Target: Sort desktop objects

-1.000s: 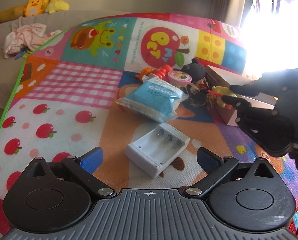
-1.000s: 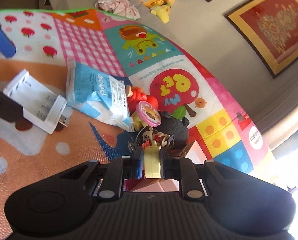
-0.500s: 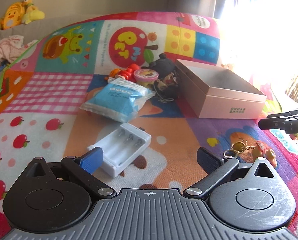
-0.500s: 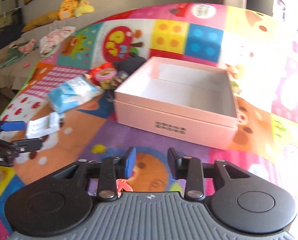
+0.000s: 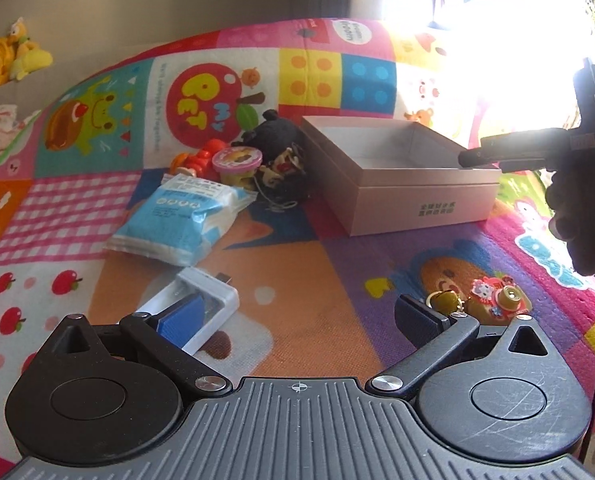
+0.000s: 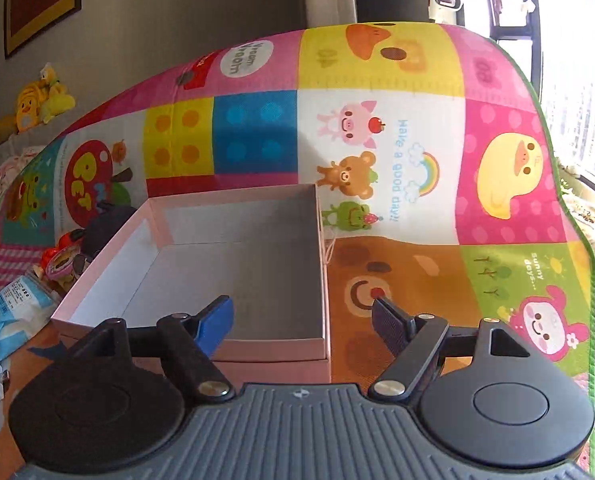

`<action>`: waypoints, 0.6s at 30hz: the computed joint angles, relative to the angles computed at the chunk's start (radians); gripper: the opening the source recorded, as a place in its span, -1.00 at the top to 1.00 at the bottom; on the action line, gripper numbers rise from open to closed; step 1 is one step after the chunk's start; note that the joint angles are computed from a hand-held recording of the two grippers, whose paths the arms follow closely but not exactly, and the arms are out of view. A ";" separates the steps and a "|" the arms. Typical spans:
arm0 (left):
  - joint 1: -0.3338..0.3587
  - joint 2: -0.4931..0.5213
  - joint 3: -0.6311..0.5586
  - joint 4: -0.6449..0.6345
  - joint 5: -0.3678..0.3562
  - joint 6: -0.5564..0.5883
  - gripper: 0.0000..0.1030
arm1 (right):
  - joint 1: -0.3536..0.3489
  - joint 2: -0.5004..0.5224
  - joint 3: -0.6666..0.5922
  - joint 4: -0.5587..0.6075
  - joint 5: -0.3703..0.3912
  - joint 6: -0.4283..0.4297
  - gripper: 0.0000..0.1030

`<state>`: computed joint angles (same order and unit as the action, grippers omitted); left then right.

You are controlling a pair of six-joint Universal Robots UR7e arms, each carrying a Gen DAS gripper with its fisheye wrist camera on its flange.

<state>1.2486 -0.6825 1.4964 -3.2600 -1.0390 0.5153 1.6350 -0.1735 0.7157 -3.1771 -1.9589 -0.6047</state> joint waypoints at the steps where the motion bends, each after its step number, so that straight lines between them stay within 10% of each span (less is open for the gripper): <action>1: 0.001 -0.002 0.001 -0.003 0.012 -0.005 -1.00 | 0.004 0.012 -0.021 0.032 0.013 -0.013 -0.52; 9: 0.021 -0.013 -0.002 0.009 0.085 -0.075 -1.00 | 0.026 0.022 0.029 -0.103 0.076 -0.127 -0.63; 12: 0.025 -0.009 -0.012 0.023 0.105 -0.098 -1.00 | 0.031 -0.060 0.212 -0.211 0.122 -0.198 -1.00; 18: 0.033 0.004 -0.036 0.048 0.101 -0.130 -1.00 | 0.033 -0.237 0.541 -0.050 0.118 -0.275 -1.00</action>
